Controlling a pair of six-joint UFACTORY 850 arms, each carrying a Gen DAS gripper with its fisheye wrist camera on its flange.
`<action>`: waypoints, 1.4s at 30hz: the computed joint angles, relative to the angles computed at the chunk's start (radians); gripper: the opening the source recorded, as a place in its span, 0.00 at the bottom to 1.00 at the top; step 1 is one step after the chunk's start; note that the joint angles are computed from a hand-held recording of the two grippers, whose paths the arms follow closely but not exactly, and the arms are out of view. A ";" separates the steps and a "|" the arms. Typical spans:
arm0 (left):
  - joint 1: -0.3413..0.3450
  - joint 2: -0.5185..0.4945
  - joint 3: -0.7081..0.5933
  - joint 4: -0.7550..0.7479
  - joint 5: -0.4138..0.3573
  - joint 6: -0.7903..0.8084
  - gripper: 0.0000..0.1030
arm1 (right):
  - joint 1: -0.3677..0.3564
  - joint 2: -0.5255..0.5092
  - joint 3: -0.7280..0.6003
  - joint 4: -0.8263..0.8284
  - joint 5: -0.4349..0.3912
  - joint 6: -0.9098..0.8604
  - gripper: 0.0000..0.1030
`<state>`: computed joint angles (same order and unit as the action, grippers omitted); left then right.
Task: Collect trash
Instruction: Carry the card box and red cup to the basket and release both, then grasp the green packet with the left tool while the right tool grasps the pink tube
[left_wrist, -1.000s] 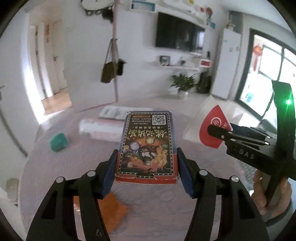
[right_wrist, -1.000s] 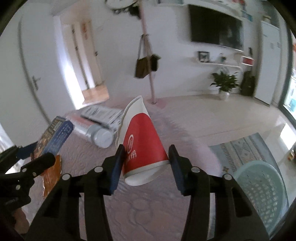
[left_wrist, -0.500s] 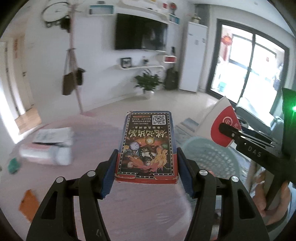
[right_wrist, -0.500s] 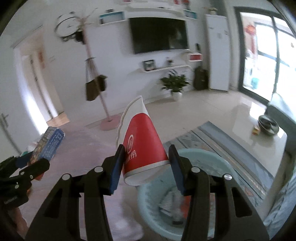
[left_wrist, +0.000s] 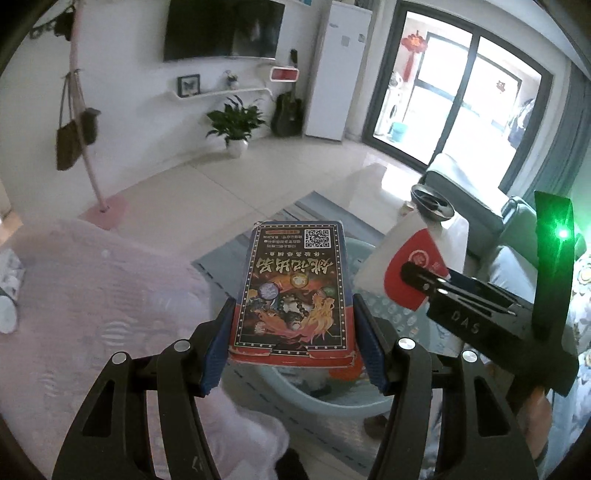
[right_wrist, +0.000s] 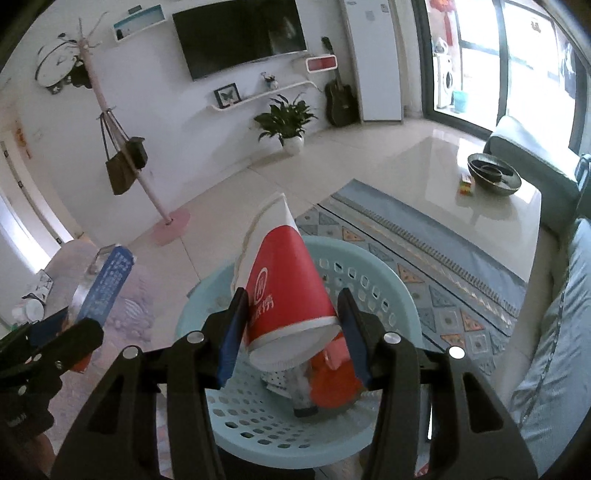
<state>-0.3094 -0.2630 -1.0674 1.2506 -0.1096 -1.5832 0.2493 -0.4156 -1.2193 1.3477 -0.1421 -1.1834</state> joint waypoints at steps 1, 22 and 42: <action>-0.004 -0.001 0.003 0.028 0.008 -0.031 0.57 | 0.000 -0.001 0.000 -0.026 0.003 0.028 0.46; 0.018 0.212 0.179 0.569 -0.072 -0.604 0.68 | 0.063 0.098 0.049 0.241 -0.023 -0.273 0.50; 0.409 0.697 0.495 0.296 -0.123 -0.314 0.68 | 0.419 0.065 -0.095 0.186 -0.078 -0.384 0.50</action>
<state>0.0997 0.4344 -0.5722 1.5467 -0.2324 -1.8969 0.6681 -0.3507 -1.3147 1.5342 -0.2201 -1.5672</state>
